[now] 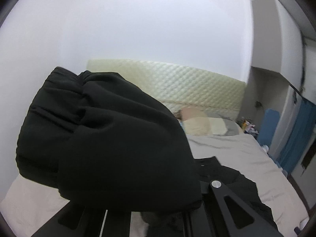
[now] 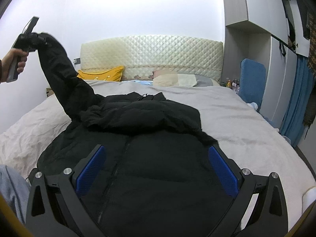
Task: Fold large clothes
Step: 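Lift the sleeve and fold it across the jacket body toward the right tool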
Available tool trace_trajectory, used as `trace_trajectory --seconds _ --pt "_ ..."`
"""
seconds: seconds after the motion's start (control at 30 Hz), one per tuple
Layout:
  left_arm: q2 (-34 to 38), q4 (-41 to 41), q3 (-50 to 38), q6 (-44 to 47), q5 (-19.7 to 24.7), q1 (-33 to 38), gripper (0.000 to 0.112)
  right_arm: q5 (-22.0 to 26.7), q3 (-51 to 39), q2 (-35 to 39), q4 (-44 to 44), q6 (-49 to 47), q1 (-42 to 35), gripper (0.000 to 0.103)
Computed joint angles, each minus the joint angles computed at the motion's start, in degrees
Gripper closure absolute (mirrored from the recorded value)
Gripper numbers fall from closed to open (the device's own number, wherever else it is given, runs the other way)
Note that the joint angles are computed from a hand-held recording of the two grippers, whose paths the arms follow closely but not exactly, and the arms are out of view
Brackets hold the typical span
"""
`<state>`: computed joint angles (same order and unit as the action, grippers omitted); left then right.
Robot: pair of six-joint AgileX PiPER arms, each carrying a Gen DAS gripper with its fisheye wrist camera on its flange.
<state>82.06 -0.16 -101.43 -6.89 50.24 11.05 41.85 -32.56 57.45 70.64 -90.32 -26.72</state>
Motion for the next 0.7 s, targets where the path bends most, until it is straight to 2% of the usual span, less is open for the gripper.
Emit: trace_trajectory --seconds 0.17,0.33,0.43,0.57,0.67,0.7 --pt "5.19 11.30 -8.37 -4.17 3.98 -19.24 0.106 1.36 -3.05 3.50 2.87 -3.04 -3.41 0.000" --pt "13.78 18.65 -15.59 -9.76 6.16 -32.83 0.106 8.15 -6.01 6.81 2.79 -5.59 -12.35 0.000" --pt "18.91 20.61 -17.76 -14.19 4.62 -37.48 0.106 12.83 -7.70 9.53 3.71 -5.53 -17.58 0.000" --pt "27.65 21.37 -22.35 -15.86 4.00 -41.33 0.106 15.43 -8.91 12.35 4.53 -6.02 -20.59 0.000" --pt "33.32 20.63 -24.80 -15.82 2.44 -43.37 0.106 13.87 -9.63 14.98 5.74 -6.60 -19.66 0.000" --pt "32.96 20.29 -22.66 -15.79 1.74 -43.03 0.106 14.08 -10.08 15.77 5.47 -6.13 -19.69 0.000"
